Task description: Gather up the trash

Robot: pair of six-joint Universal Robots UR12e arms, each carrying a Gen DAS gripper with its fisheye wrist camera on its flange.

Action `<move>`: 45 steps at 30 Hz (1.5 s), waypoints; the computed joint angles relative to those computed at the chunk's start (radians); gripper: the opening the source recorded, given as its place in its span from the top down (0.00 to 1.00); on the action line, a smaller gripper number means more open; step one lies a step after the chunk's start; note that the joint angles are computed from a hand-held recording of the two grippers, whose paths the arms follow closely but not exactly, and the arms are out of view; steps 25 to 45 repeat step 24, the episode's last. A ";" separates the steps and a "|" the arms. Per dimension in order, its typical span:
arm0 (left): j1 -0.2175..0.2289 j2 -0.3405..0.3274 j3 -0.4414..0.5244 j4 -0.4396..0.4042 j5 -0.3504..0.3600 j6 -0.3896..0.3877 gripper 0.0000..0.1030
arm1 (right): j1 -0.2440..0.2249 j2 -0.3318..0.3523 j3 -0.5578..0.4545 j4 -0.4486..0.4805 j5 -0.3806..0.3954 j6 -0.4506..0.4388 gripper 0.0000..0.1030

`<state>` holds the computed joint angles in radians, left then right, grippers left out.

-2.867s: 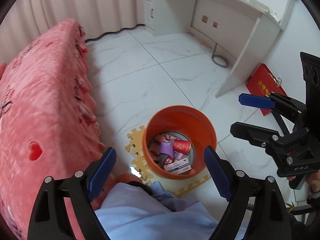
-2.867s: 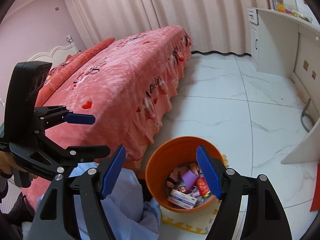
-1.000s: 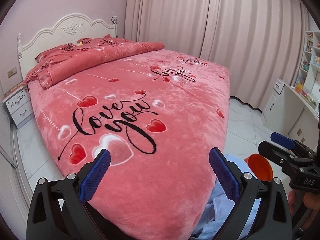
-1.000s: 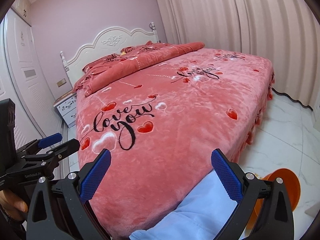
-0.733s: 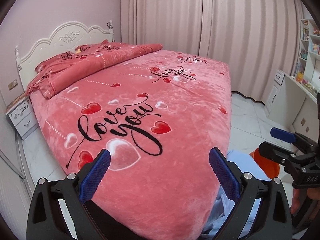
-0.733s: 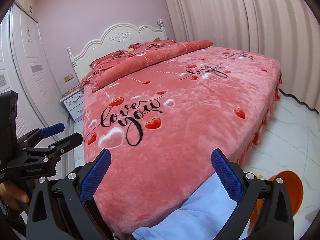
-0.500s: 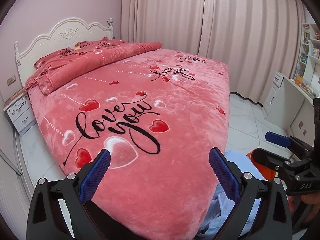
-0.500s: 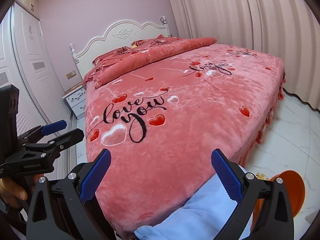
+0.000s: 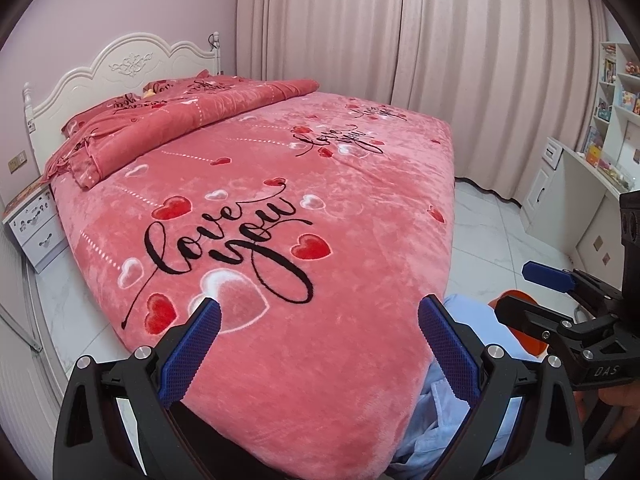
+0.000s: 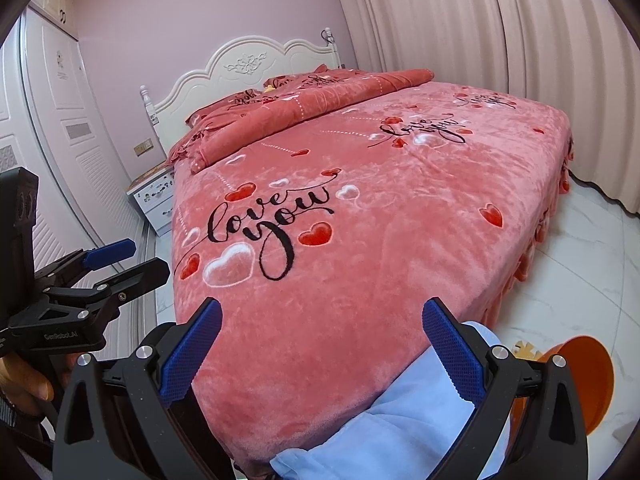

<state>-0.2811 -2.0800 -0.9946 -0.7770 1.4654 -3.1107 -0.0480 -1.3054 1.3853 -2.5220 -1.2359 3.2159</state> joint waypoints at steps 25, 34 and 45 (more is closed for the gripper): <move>-0.003 -0.004 0.004 -0.018 -0.004 0.012 0.06 | -0.002 0.000 0.006 0.002 0.005 0.003 0.05; -0.003 -0.004 0.004 -0.018 -0.004 0.012 0.06 | -0.002 0.000 0.006 0.002 0.005 0.003 0.05; -0.003 -0.004 0.004 -0.018 -0.004 0.012 0.06 | -0.002 0.000 0.006 0.002 0.005 0.003 0.05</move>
